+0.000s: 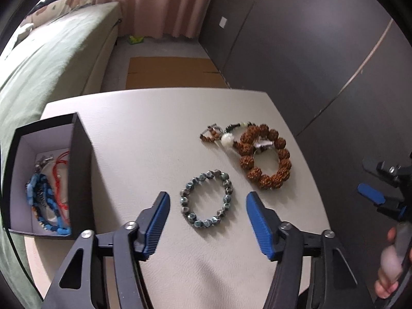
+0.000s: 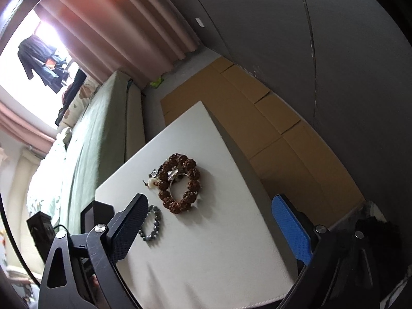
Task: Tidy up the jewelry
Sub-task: 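Move the left tool over the grey bead bracelet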
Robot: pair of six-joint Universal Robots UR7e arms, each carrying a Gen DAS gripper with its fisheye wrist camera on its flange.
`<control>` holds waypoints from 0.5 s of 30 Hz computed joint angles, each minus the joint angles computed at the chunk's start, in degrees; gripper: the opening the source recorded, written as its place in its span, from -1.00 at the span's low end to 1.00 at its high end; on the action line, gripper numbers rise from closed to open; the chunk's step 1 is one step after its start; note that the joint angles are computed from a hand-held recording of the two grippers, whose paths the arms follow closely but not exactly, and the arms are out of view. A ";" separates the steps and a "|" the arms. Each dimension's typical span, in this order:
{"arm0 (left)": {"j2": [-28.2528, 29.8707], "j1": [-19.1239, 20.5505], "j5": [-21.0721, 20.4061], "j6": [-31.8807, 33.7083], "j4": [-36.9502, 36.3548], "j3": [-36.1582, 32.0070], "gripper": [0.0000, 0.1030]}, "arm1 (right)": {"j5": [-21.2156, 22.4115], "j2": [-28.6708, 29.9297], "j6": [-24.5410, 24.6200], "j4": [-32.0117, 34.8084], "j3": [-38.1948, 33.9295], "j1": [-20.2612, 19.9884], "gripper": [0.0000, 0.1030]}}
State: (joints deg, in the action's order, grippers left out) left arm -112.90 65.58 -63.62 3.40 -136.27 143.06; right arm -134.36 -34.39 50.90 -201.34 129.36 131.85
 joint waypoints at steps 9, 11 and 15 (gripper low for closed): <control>5.50 -2.67 4.07 1.05 -2.45 2.96 -0.22 | 0.79 0.21 -0.31 0.27 -0.35 -0.83 0.91; 6.44 -2.94 5.35 1.04 -2.13 3.42 -0.31 | 0.86 0.18 -0.43 1.00 -0.57 -0.96 0.91; 5.92 -4.57 8.65 2.36 -3.72 4.97 -0.77 | 2.00 0.57 -0.89 1.88 -1.05 -1.77 0.91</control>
State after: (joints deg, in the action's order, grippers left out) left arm -106.98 61.01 -54.97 5.76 -139.98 148.03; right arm -132.36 -33.82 50.02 -199.45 128.32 130.08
